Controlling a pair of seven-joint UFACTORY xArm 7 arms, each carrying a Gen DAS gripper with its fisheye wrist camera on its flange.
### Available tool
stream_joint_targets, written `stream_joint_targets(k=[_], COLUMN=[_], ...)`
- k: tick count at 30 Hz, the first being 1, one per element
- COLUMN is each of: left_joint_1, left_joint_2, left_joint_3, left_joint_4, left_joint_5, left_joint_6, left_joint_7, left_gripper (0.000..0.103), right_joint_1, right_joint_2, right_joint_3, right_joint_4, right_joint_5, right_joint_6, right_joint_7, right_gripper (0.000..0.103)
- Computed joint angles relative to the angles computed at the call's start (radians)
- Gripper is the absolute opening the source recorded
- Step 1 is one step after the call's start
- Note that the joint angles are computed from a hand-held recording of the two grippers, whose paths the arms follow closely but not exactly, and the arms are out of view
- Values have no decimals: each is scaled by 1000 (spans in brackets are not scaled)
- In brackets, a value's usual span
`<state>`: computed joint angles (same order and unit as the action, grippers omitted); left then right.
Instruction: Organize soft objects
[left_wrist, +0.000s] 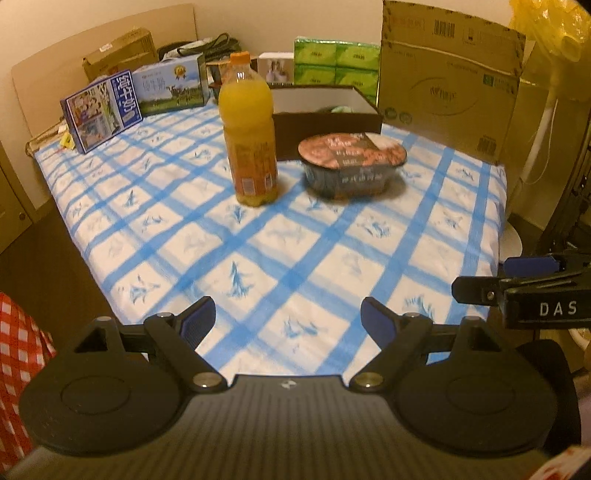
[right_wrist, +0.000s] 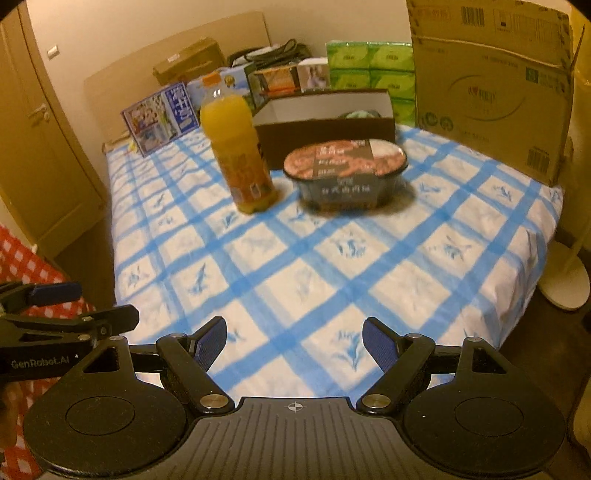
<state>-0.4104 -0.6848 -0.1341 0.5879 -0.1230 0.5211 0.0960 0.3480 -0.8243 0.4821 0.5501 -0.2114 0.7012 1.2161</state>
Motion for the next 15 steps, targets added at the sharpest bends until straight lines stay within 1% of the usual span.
stream_joint_targets(k=[7, 15], left_joint_1=[-25, -23], left_joint_2=[-42, -40], left_joint_3=[17, 25], left_joint_4=[-33, -37], left_joint_5=[-22, -38], left_joint_6=[29, 42], left_joint_7=[17, 31], left_gripper=[84, 84], right_joint_1=[30, 38], right_joint_2=[-14, -3], right_joint_3=[29, 33], right_joint_4=[4, 6], right_joint_5=[21, 11], right_joint_6=[67, 75], right_joint_7=[43, 75], right_gripper=[80, 80])
